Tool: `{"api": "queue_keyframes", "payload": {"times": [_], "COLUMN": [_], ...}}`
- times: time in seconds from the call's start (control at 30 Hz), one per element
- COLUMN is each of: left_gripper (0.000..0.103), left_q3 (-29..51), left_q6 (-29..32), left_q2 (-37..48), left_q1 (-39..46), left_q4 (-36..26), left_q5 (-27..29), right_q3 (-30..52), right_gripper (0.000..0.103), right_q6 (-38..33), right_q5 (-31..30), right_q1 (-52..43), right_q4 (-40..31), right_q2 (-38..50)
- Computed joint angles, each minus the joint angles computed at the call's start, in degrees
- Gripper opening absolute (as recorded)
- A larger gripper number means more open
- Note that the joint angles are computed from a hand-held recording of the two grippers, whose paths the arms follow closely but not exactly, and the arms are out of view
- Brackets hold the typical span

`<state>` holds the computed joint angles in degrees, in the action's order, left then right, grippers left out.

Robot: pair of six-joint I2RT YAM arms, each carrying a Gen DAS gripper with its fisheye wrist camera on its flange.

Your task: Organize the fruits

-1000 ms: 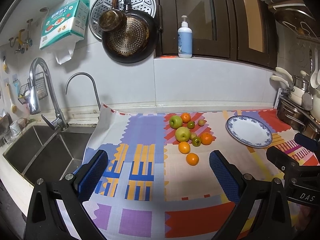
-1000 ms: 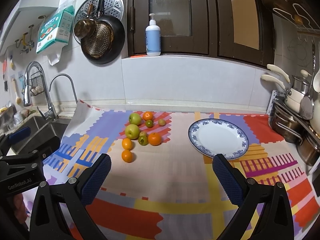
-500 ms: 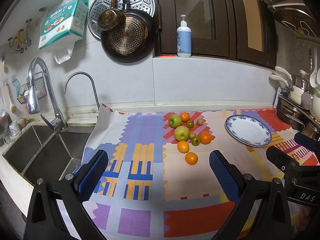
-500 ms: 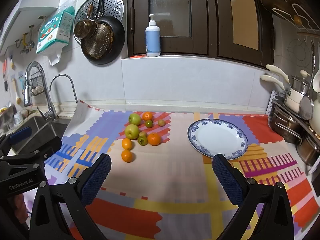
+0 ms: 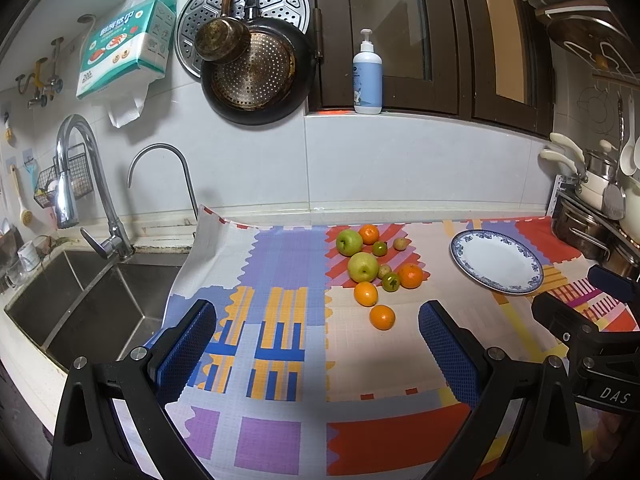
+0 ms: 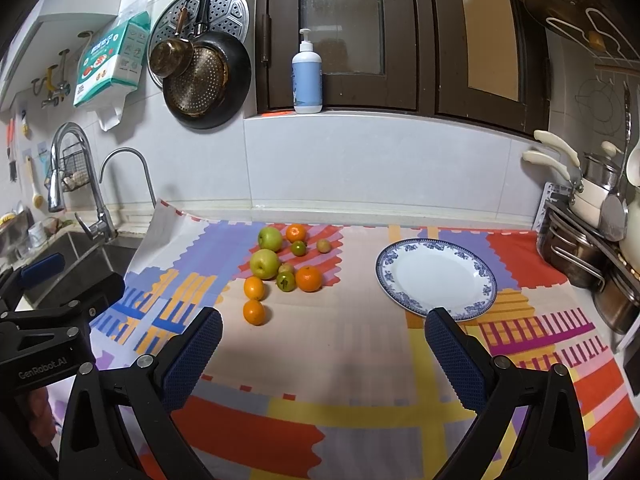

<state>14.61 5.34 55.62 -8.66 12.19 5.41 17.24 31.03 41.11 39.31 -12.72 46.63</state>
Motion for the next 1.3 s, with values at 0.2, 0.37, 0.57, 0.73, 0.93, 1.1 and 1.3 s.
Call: {"api": "queue_keyframes", "payload": {"times": [0.2, 0.37, 0.57, 0.73, 0.93, 1.1, 1.3], "left_gripper": [0.103, 0.103, 0.103, 0.103, 0.096, 0.087, 0.079], "left_q3": [-0.10, -0.17, -0.05, 0.66, 1.42, 3.27, 7.86], "left_q6": [-0.07, -0.21, -0.16, 0.43, 1.35, 2.46, 2.88], "left_q2": [0.16, 1.04, 2.38, 4.18, 8.05, 14.17, 23.88], "left_q1": [-0.14, -0.54, -1.19, -2.29, -4.73, -7.15, -9.41], "left_q4": [0.17, 0.90, 1.99, 2.38, 5.03, 7.87, 9.76], "left_q5": [-0.12, -0.11, -0.16, -0.65, -1.85, -2.45, -2.90], "right_q3": [-0.12, -0.08, -0.46, -0.85, -1.36, -1.05, 0.85], "right_gripper": [0.102, 0.102, 0.102, 0.102, 0.102, 0.096, 0.088], "right_q6": [-0.16, 0.14, 0.15, -1.33, -6.70, -14.11, -22.92], "right_q5": [-0.13, 0.05, -0.28, -2.72, -8.04, -14.94, -23.84], "right_q1": [-0.14, 0.23, 0.18, -2.01, -7.18, -14.06, -22.21], "right_q4": [0.34, -0.30, -0.43, 2.00, 7.04, 13.21, 21.60], "right_q2": [0.08, -0.19, -0.70, 0.83, 3.85, 8.36, 17.98]}}
